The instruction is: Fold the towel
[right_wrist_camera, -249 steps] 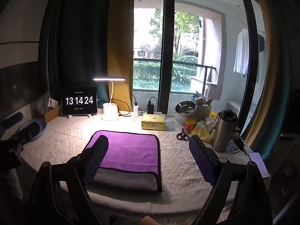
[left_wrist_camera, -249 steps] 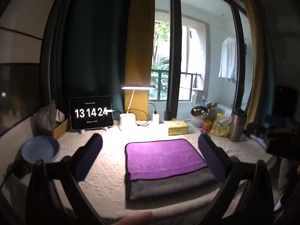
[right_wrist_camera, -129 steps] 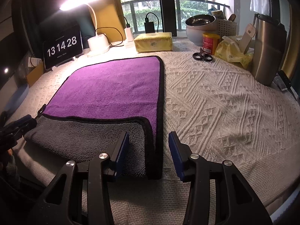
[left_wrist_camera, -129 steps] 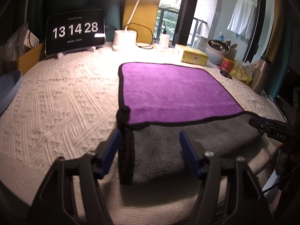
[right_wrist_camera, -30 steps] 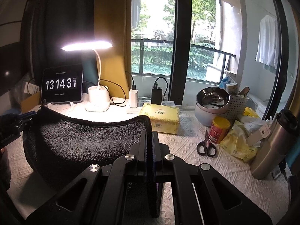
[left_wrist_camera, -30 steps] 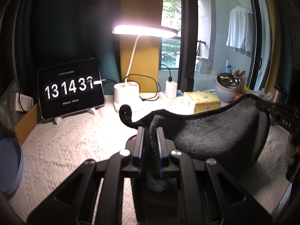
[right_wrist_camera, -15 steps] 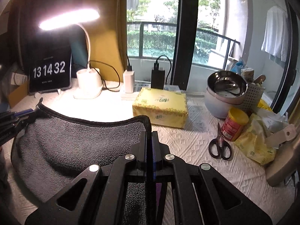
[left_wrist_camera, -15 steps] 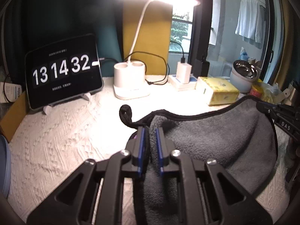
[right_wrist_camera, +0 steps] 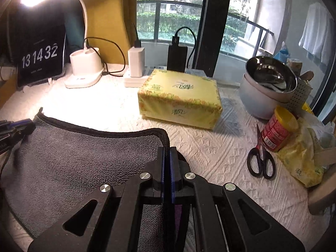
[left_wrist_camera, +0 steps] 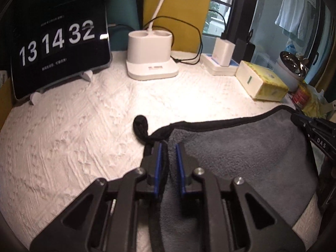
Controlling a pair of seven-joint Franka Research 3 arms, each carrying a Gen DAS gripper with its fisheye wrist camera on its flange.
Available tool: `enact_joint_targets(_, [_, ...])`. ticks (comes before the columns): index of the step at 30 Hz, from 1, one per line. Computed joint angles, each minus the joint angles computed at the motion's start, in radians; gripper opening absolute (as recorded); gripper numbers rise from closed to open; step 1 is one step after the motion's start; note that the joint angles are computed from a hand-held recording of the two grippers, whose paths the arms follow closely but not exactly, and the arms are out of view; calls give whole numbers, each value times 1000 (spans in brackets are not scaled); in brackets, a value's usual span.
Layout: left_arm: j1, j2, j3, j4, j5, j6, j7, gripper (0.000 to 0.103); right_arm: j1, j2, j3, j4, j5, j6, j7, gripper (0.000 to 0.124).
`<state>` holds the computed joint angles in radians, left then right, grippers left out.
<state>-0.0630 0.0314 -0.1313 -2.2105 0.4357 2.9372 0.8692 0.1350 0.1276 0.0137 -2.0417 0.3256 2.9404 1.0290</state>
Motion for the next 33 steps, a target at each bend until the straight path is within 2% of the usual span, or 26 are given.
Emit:
enact_joint_targets(3, [2,2,-6,3,-62,-12,56,20,0,11,-8,17,-9,-30,28,5])
enact_joint_targets(6, [-3,-5,-5,10,-47,-41,41,25,-2,18,-12,30,-13,-55,52,7])
enact_joint_targets(7, [-5,-9,-3,13,-25,-56,15,31,-2,16,-14,29,-17,-55,61,9])
enact_joint_targets(8, [-5,-15,0,14,9,-66,-19,42,3,13,-22,26,-38,-51,89,14])
enact_joint_targets(11, [3,-44,4,-3,91,-66,-105,68,-7,-7,-15,10,-16,-44,92,34])
enact_joint_targets(15, [20,-91,-4,-39,130,-52,-162,72,-6,-42,-16,-23,-19,-25,110,46])
enact_joint_targets(19, [30,-139,-13,-79,124,-50,-183,83,-8,-93,-10,-69,14,-13,86,47])
enact_joint_targets(23, [35,-191,-27,-121,113,-43,-192,89,-4,-144,-12,-113,47,-4,63,48])
enact_joint_targets(29, [42,-296,-52,-197,98,-15,-210,91,19,-243,-25,-195,121,14,-3,49])
enact_joint_targets(33, [61,-379,-93,-249,118,-13,-248,91,45,-320,-39,-259,163,28,-42,50])
